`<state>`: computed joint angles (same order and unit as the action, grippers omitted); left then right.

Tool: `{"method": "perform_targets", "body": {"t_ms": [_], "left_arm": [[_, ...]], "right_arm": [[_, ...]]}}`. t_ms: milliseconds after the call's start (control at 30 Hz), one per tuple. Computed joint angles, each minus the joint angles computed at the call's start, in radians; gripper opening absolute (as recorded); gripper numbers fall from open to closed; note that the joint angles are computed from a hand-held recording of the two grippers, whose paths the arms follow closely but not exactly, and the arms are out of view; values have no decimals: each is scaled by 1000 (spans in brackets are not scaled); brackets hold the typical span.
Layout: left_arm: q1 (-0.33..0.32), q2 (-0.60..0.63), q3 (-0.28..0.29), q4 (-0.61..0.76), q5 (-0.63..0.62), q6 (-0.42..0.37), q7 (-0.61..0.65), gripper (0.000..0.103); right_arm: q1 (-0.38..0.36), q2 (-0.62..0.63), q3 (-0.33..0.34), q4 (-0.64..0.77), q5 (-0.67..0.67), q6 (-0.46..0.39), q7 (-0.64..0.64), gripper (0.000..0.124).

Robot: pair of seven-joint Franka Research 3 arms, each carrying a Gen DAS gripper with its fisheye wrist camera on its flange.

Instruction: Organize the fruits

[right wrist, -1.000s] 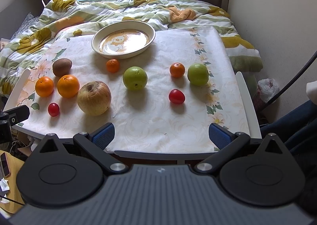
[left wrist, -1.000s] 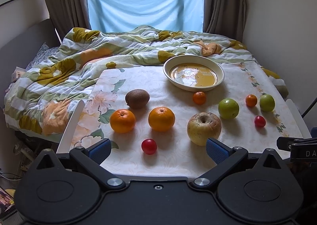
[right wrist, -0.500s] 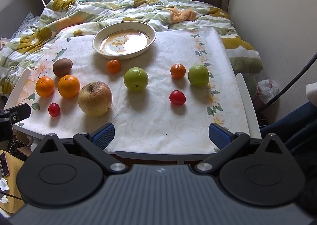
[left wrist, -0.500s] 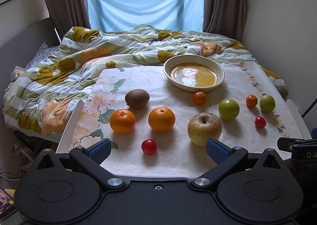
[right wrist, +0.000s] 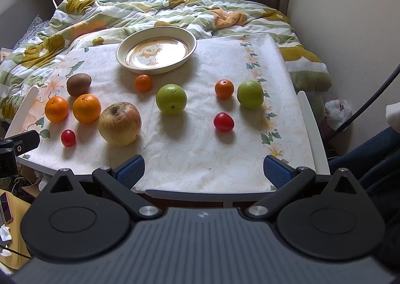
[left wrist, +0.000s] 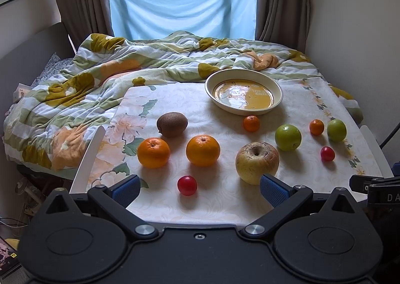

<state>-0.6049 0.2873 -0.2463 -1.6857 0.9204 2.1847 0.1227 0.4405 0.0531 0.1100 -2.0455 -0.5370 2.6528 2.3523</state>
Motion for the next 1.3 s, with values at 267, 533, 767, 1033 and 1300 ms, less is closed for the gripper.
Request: {"method": "perform_targets", "body": {"t_ms": [267,533,767,1033,1300], "left_arm": [[-1,2,1,1,1,2,-2,103],[-2,3,2,0,7,5,-6,103],[0,-11,0,-15,12,10,-13,103],[4,-33,-6,-41,37,14,-23,103],[31,-36,-10,-34,9,59,49,103]], "right_arm": [[0,-1,0,-2,-2,1,2,103],[2,-2,2,0,-6,0,4,103],[5,-3,4,4,-12,-6,13,103],[8,-13,8,2,-15,-17,29,103],[-6,-31,15,-6,30,-11,22,103]]}}
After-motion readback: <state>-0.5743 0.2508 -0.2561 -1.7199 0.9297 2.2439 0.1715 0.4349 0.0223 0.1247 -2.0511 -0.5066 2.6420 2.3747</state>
